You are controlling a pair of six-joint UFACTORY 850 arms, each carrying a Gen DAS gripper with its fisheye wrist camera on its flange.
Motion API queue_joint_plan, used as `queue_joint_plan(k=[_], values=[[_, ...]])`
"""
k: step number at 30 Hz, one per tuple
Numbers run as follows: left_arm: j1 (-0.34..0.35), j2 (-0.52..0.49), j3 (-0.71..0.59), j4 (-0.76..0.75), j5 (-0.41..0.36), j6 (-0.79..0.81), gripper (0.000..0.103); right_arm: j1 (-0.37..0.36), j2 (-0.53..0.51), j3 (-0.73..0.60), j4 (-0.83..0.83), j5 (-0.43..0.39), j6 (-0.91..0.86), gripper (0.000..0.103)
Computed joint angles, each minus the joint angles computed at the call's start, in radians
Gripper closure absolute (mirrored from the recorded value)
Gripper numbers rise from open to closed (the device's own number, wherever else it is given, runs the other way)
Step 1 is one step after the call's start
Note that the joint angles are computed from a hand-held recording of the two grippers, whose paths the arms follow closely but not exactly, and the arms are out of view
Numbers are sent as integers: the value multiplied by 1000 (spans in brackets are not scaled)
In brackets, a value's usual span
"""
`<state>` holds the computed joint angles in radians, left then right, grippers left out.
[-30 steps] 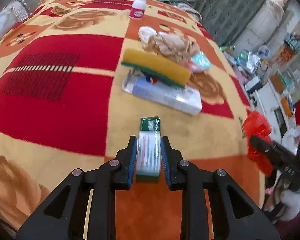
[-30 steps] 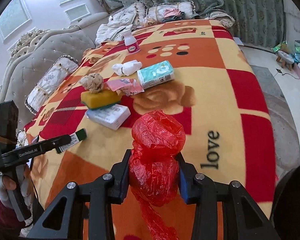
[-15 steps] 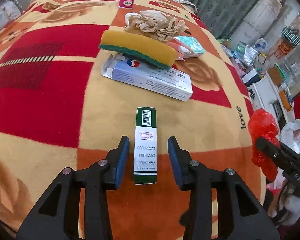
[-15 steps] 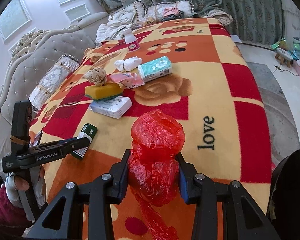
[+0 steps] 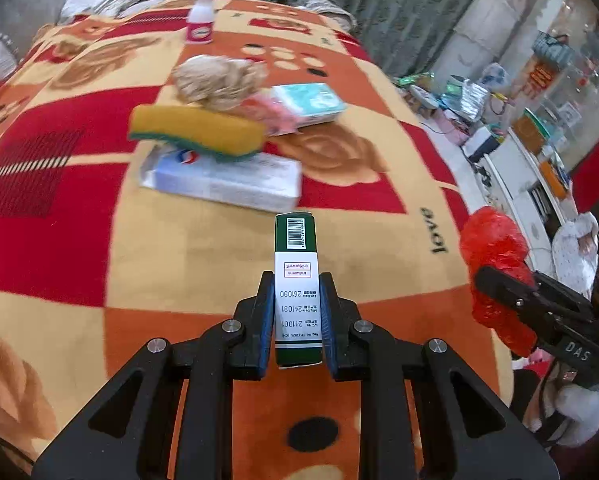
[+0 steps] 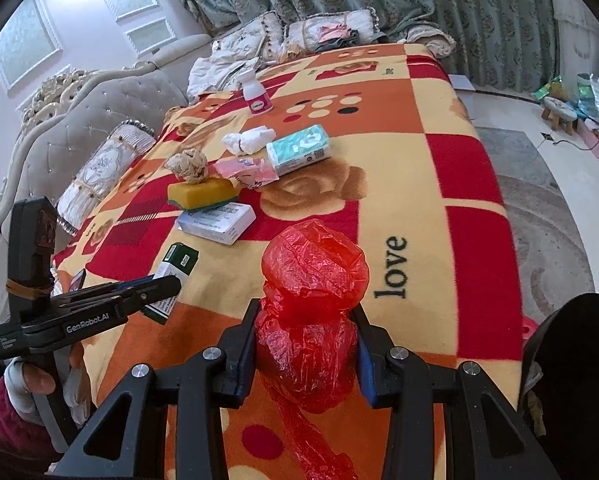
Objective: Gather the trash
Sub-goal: 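Carry the green box and red bag over the black bin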
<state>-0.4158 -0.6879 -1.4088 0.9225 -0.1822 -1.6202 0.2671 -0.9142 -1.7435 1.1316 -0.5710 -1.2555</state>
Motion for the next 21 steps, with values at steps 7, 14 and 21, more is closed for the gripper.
queue_joint_plan(k=[7, 14, 21], values=[[-34, -39, -85, -124, -3, 159, 85, -25, 31, 41, 35, 21, -27, 65], [-69, -104, -210, -366, -11, 447, 85, -61, 61, 80, 68, 51, -49, 65], [-99, -193, -364, -642, -47, 764, 85, -111, 79, 112, 84, 84, -43, 65]])
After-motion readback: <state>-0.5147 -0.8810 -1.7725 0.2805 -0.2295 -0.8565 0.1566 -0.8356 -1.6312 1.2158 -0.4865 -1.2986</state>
